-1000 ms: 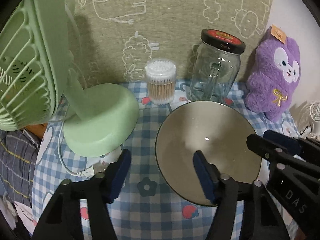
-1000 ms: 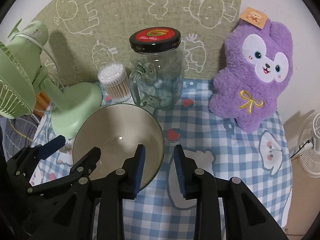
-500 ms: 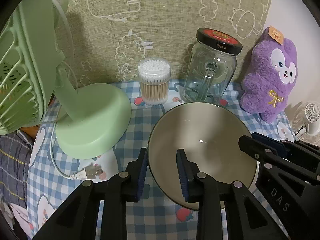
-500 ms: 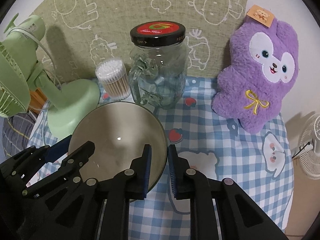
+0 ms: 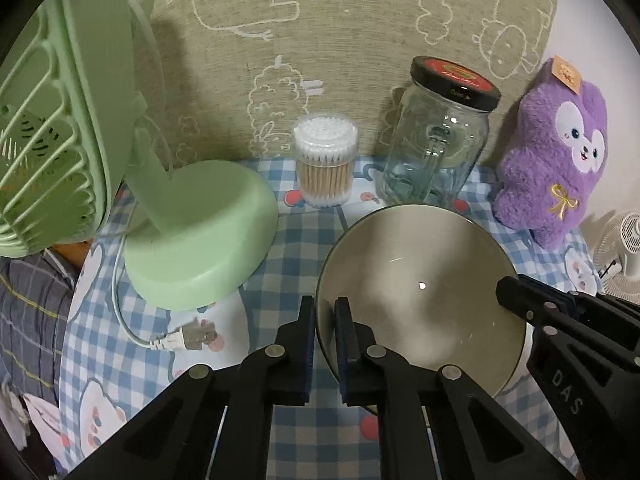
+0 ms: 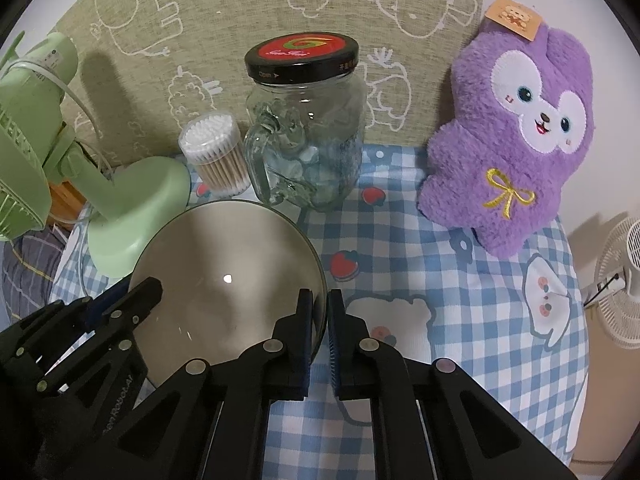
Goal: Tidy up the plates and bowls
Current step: 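Lift the held bowl and carry it toward the stacked bowls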
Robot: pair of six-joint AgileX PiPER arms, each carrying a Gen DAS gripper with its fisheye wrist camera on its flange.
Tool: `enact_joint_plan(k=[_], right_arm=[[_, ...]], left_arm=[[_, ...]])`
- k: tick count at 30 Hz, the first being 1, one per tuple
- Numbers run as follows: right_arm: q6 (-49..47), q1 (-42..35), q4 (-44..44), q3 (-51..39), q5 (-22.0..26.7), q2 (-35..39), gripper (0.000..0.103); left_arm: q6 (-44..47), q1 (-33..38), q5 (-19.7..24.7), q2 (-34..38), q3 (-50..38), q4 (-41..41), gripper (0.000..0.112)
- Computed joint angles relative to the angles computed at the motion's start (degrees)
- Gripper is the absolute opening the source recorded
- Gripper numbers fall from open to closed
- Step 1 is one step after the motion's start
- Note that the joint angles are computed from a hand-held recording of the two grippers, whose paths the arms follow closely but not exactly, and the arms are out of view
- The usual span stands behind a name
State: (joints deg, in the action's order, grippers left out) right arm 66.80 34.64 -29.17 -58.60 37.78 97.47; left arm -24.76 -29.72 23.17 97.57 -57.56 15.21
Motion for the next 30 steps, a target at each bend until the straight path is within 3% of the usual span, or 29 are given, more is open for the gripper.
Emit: enact_joint_plan(k=[7, 17, 30], right_arm=[[-0.28, 0.87, 1.48, 0.35, 2.04, -1.57, 0.009], [-0.09, 4.79, 3.98, 2.60, 5.84, -5.28, 0.009], [9.52, 19.15, 3.79, 6.37, 13.27, -11.06, 0.009]], left_arm=[[3.02, 0.36, 1.21, -1.21, 0.95, -5.15, 0.006], [0.19, -2.11, 4.06, -7.48, 6.47, -4.11, 0.005], [-5.36, -6.47, 9.13, -21.00, 17.69, -1.29, 0.006]])
